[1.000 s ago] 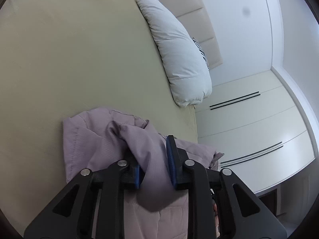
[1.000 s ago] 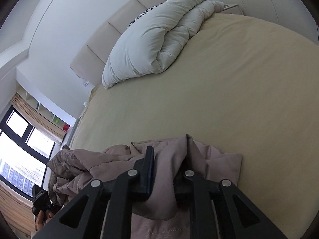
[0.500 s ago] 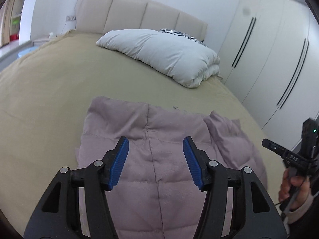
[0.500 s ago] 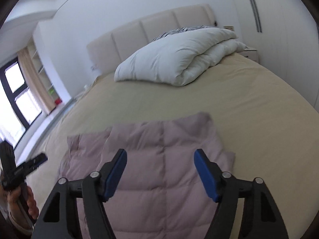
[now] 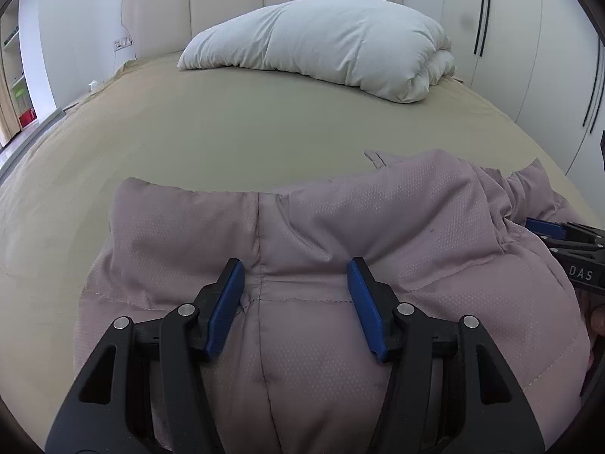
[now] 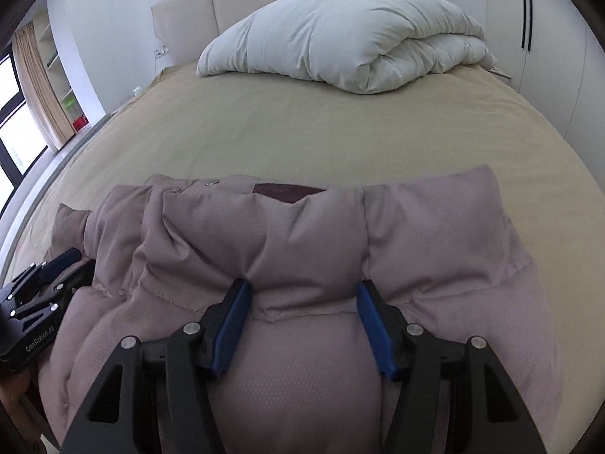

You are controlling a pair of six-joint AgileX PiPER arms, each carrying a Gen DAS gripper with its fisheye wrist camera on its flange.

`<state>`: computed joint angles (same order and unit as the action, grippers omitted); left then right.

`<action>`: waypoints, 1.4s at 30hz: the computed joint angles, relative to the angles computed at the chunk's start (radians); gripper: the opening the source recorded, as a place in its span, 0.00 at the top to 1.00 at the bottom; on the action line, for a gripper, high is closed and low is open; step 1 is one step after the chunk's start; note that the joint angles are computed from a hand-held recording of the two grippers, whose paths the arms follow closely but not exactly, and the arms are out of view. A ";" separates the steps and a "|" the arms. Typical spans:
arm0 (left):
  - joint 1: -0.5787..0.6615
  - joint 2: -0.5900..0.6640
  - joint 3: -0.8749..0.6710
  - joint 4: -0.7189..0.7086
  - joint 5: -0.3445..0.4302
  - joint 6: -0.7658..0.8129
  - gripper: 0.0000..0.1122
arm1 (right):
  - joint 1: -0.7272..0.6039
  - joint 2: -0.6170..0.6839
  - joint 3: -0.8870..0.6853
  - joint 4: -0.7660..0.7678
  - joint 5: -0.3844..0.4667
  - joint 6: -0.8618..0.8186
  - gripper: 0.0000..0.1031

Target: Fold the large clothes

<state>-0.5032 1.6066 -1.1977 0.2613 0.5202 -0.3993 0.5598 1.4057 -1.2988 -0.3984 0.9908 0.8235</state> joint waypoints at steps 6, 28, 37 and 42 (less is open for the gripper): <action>-0.013 0.095 -0.020 0.135 -0.071 -0.132 0.50 | -0.051 0.009 0.081 -0.019 -0.154 0.023 0.39; 0.040 -0.298 0.194 -0.025 0.013 -0.001 0.50 | 0.311 -0.067 -0.072 -0.220 0.102 0.225 0.27; 0.051 -0.189 0.257 0.028 -0.114 -0.075 0.46 | 0.277 -0.009 0.090 -0.258 -0.056 0.281 0.16; 0.094 -0.156 0.212 -0.155 -0.086 0.100 0.47 | 0.260 0.005 0.093 -0.254 -0.075 0.271 0.15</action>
